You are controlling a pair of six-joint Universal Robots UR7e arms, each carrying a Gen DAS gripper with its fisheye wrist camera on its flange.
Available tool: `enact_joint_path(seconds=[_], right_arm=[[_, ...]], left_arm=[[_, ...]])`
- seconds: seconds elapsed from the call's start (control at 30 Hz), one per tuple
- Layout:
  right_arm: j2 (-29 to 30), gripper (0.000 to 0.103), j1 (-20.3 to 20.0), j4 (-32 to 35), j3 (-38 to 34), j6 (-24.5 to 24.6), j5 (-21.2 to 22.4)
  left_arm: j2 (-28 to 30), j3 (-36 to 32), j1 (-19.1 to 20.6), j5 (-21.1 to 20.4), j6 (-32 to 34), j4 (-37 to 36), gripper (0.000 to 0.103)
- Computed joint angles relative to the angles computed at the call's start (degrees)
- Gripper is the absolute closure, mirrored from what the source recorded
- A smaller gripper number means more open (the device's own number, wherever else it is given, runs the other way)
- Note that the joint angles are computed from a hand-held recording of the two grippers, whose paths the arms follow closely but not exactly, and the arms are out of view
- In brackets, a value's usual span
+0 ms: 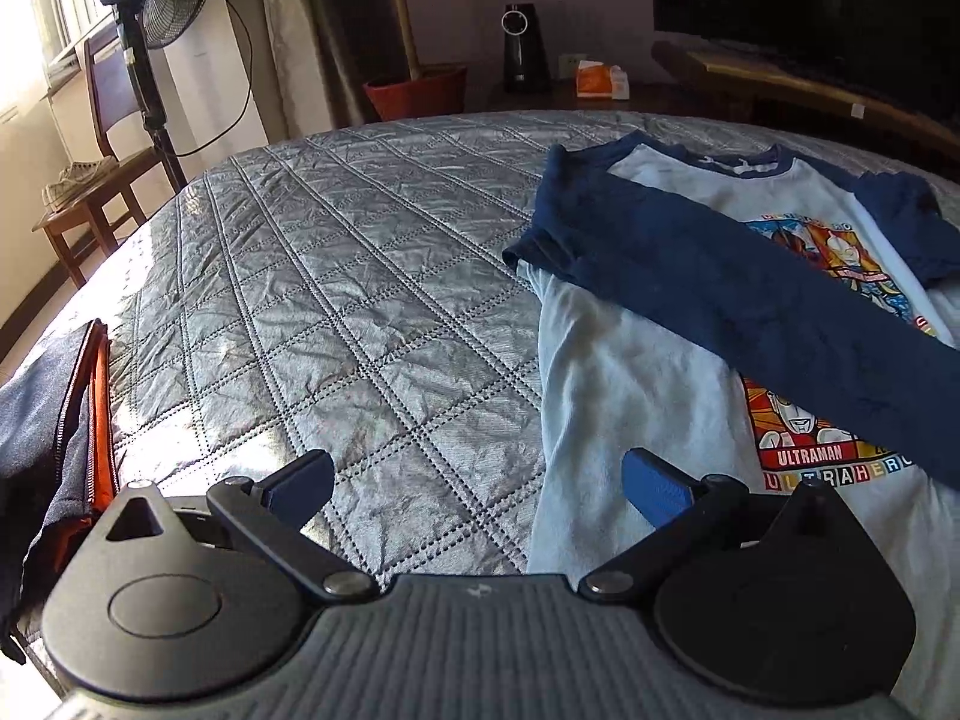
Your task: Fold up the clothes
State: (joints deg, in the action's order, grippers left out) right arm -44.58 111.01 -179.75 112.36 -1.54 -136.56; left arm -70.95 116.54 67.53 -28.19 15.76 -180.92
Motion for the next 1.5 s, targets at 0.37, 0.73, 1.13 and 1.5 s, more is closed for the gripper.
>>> enact_joint_path(seconds=[0.37, 0.73, 1.13, 1.5], right_arm=[[-0.8, 0.094, 1.7, 6.3, -0.9, -3.2, -6.8], [5.0, 0.075, -1.2, -5.6, -10.6, -9.4, 6.5], [13.3, 0.094, -4.8, 6.6, -27.3, -13.8, 3.6], [14.7, 0.042, -6.9, -13.2, -29.4, -4.4, 3.5]], left_arm=[[2.9, 0.6, -0.9, 2.9, 7.9, -3.6, 0.0], [2.7, 2.5, -2.1, -1.6, 15.6, -10.8, 0.001], [0.1, 3.4, -0.9, -6.4, 12.7, -1.0, 0.0], [-0.3, 3.0, -0.6, -7.0, 12.7, -0.1, 0.0]])
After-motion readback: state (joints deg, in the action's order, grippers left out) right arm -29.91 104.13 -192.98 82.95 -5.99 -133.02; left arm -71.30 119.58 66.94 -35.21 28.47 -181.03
